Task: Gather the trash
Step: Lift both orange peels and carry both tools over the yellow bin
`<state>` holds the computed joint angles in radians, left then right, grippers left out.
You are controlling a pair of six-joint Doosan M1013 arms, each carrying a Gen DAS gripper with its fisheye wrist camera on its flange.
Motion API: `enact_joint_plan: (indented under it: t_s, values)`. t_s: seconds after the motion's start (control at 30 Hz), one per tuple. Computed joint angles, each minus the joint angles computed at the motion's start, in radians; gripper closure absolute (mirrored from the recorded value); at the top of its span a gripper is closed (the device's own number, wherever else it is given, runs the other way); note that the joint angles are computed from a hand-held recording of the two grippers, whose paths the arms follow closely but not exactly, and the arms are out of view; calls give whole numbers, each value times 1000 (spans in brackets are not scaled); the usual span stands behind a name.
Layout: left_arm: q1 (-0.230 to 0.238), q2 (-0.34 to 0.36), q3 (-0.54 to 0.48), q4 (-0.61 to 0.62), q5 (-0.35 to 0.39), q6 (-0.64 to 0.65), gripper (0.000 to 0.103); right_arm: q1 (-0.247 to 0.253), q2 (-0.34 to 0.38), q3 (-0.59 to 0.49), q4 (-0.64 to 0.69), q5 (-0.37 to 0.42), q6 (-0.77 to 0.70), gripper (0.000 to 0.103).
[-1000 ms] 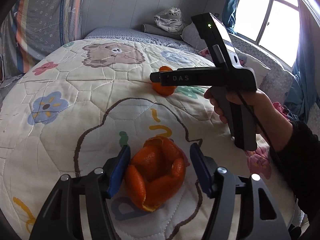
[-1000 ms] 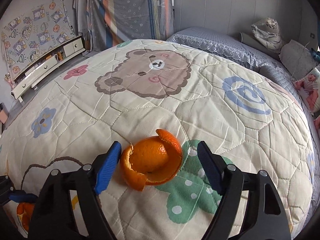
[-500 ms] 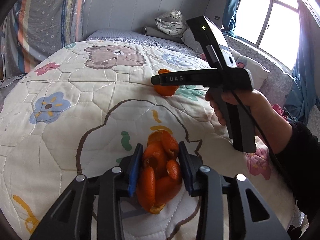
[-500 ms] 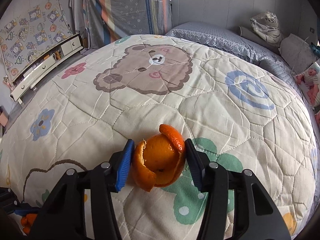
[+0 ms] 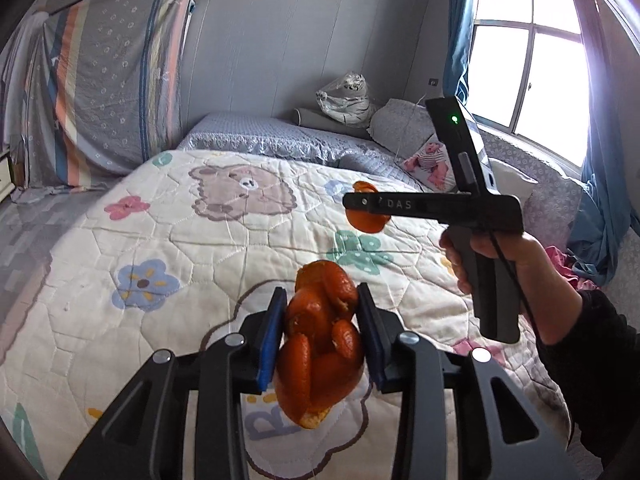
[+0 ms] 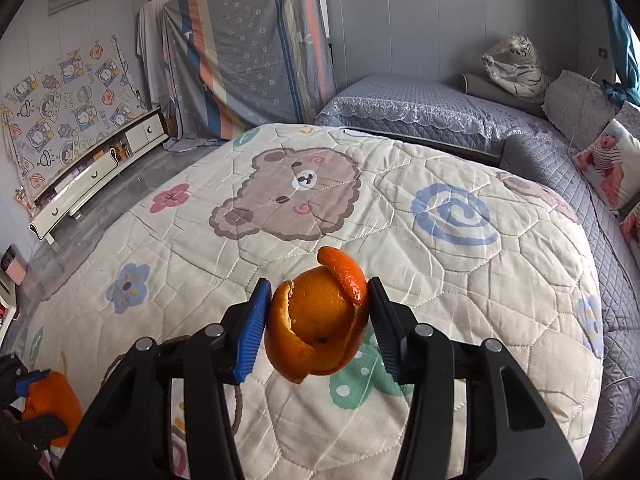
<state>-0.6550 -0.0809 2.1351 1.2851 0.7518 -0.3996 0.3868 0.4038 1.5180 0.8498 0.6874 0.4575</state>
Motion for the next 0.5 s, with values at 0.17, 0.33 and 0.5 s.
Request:
enact_joint_plan:
  t_s: [0.17,0.33,0.5]
  values:
    - [-27,3,-53,22,44,35,69,-45,-58,48,71,6,-68,56]
    - [-51,23,-108,40,55,91,69,-106,-118,105,137,-11,-130,56]
    - [-60,53,-157,36,18,138,69,-179,-169,158,219,-45,-186,56]
